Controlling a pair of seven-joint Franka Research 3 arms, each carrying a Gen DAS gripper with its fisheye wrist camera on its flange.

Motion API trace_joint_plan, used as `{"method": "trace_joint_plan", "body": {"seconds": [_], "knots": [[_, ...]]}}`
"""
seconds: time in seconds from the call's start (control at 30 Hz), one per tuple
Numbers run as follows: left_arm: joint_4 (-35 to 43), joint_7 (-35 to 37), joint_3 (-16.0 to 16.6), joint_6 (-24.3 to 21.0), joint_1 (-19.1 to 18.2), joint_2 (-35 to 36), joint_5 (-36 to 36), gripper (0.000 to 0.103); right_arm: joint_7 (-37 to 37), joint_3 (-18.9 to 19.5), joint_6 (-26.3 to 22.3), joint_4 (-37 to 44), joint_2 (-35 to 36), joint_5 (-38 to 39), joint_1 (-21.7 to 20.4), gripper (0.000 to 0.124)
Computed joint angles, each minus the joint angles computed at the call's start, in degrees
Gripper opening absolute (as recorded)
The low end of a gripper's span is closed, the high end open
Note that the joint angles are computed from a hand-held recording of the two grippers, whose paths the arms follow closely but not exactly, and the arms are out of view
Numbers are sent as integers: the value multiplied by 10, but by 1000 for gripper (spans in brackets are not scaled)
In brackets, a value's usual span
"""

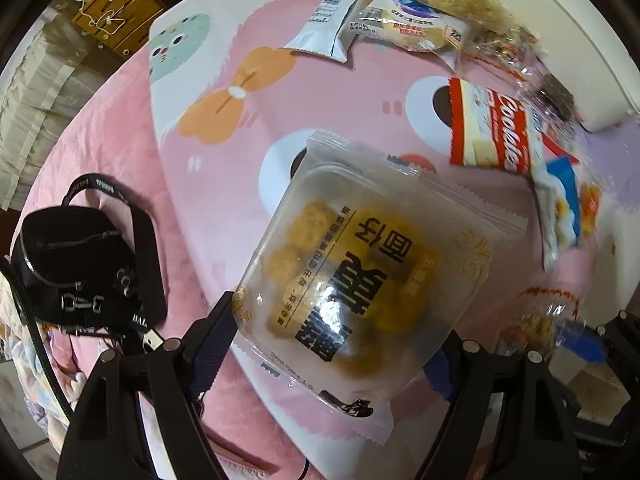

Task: Organize snacks
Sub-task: 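Carry both packets over the white tray and open both grippers to drop them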

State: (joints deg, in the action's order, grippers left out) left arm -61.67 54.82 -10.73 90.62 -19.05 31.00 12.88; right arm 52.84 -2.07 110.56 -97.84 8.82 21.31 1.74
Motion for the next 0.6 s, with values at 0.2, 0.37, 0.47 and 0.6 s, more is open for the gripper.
{"method": "trace_joint_plan", "body": {"seconds": [0.2, 0.37, 0.47, 0.6], "knots": [[-130, -18, -14, 67, 11, -102, -15, 81, 20, -7, 29, -58, -56, 14, -4, 34], [-155, -32, -27, 86, 5, -142, -23, 81, 37, -16, 49, -74, -84, 26, -12, 34], [-147, -38, -33, 88, -4, -151, -21, 81, 46, -21, 65, -78, -97, 36, -18, 34], [-120, -45, -37, 80, -18, -149, -15, 81, 45, -30, 83, -72, -102, 48, -28, 34]]}}
